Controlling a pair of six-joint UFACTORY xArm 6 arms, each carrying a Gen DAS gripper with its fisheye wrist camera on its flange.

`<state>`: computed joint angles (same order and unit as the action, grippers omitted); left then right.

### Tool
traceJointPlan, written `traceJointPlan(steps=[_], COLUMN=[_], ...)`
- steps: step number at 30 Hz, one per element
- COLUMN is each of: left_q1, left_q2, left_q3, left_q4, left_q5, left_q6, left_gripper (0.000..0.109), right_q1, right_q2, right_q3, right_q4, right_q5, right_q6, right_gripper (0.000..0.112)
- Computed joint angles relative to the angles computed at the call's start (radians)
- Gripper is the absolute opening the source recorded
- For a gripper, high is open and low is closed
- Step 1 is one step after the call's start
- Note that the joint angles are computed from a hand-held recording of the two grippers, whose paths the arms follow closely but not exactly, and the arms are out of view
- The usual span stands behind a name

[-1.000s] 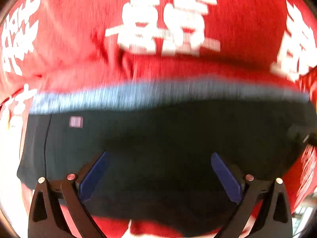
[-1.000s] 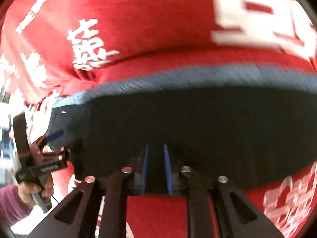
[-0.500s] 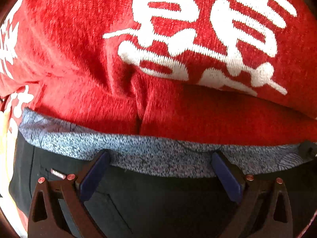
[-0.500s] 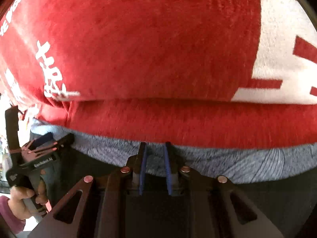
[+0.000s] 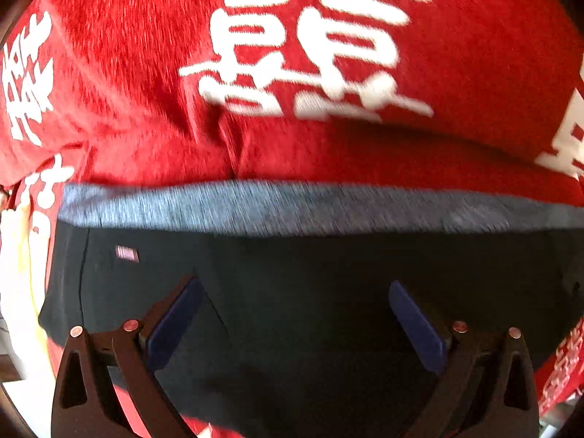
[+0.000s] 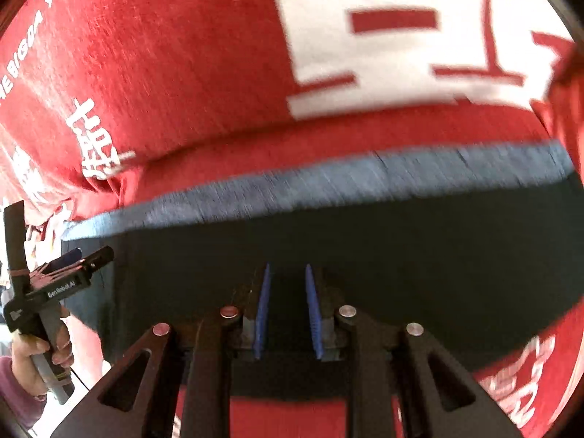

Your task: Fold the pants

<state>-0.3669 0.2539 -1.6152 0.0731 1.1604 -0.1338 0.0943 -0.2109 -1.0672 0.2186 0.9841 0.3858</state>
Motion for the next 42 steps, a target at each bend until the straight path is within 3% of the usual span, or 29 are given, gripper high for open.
traceJointPlan(steps=[2,4,10,32,42], left_q1=[-0.015,-0.035,-0.079,-0.295,-0.357], left_q2=[-0.041,-0.069,-0.115,0.012,0.095], left_q3=[0.047,0.1,0.145,-0.083,-0.146], left_q4=[-0.009,-0.007,0.019,0.047,0.043], left_q5=[0.02,0.009,0.029,0.156,0.18], left_q6=[-0.011,-0.017,-0.024,-0.105,-0.139], left_gripper=[0.103,0.103,0.103,0.103,0.103], right_q1=[-0.008,-0.008,-0.048,-0.41,-0.515], right_q2=[-0.06,-0.09,-0.164,-0.381,-0.424], right_q3=[0.05,0.084,0.132,0.246,0.31], right_q4=[-0.007,-0.014,-0.018,0.019,0.061], right_q5=[0.032,0.043,0.058,0.185,0.198], right_q6=[0.036,0.06,0.068,-0.054,-0.072], right_gripper=[0.025,0.036,0.037,0.04,0.044])
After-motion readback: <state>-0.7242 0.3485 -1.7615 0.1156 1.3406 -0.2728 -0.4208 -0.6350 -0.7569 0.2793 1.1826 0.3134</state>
